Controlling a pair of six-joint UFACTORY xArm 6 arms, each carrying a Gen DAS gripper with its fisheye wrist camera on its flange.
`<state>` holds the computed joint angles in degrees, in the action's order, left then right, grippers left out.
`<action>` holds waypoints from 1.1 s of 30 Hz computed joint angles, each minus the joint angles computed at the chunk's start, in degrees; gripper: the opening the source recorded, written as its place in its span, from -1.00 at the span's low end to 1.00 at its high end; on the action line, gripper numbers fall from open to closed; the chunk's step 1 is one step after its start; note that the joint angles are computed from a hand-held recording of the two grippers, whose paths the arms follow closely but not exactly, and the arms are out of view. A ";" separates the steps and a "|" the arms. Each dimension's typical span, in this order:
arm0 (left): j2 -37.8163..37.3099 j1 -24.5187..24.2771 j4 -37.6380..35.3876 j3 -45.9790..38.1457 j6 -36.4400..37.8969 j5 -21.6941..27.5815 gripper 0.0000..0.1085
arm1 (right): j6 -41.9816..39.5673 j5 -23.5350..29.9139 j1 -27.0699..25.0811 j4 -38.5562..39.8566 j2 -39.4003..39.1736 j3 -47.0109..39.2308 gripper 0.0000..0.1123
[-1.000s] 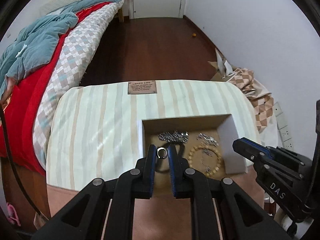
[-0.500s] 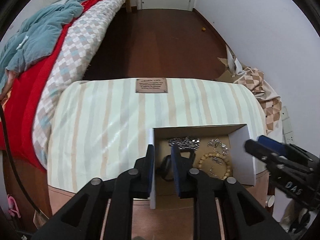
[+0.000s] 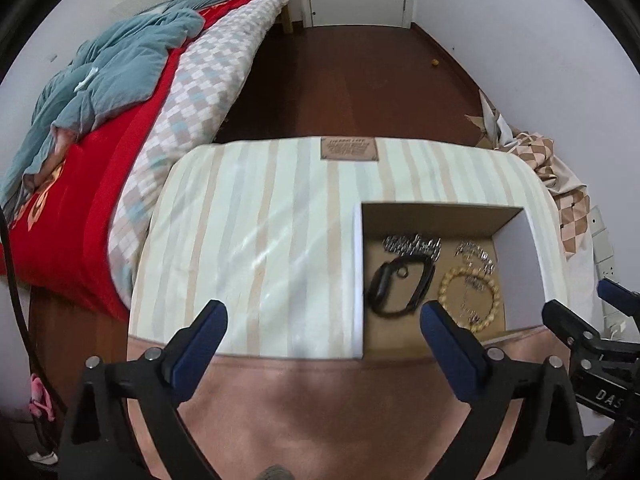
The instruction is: Organize jewelry
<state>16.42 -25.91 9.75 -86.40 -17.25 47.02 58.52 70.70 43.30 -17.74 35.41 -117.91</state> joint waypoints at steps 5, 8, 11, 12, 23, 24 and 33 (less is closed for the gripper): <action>-3.98 -0.21 1.14 4.30 -1.60 -0.16 0.82 | 2.55 1.88 1.71 -0.81 -1.63 1.25 0.80; -8.46 -0.78 1.62 8.47 -2.50 -1.27 0.82 | 4.08 3.12 3.03 -2.09 -3.18 1.86 0.81; -13.36 -1.39 1.64 12.60 -3.86 -1.97 0.82 | 6.56 4.05 4.85 -3.77 -6.19 3.92 0.82; -14.54 -1.60 1.65 13.53 -4.19 -2.08 0.82 | 7.11 4.55 5.37 -4.33 -6.81 4.10 0.82; -33.69 -5.11 4.51 23.72 -8.54 0.09 0.82 | 13.27 15.93 16.06 -13.38 -13.84 0.76 0.82; -35.03 -5.50 4.84 23.89 -8.81 0.74 0.82 | 13.37 17.52 17.18 -14.24 -13.84 -0.71 0.82; -45.13 -8.94 7.95 25.09 -11.05 5.18 0.82 | 11.12 31.96 26.39 -23.56 -7.69 -21.52 0.82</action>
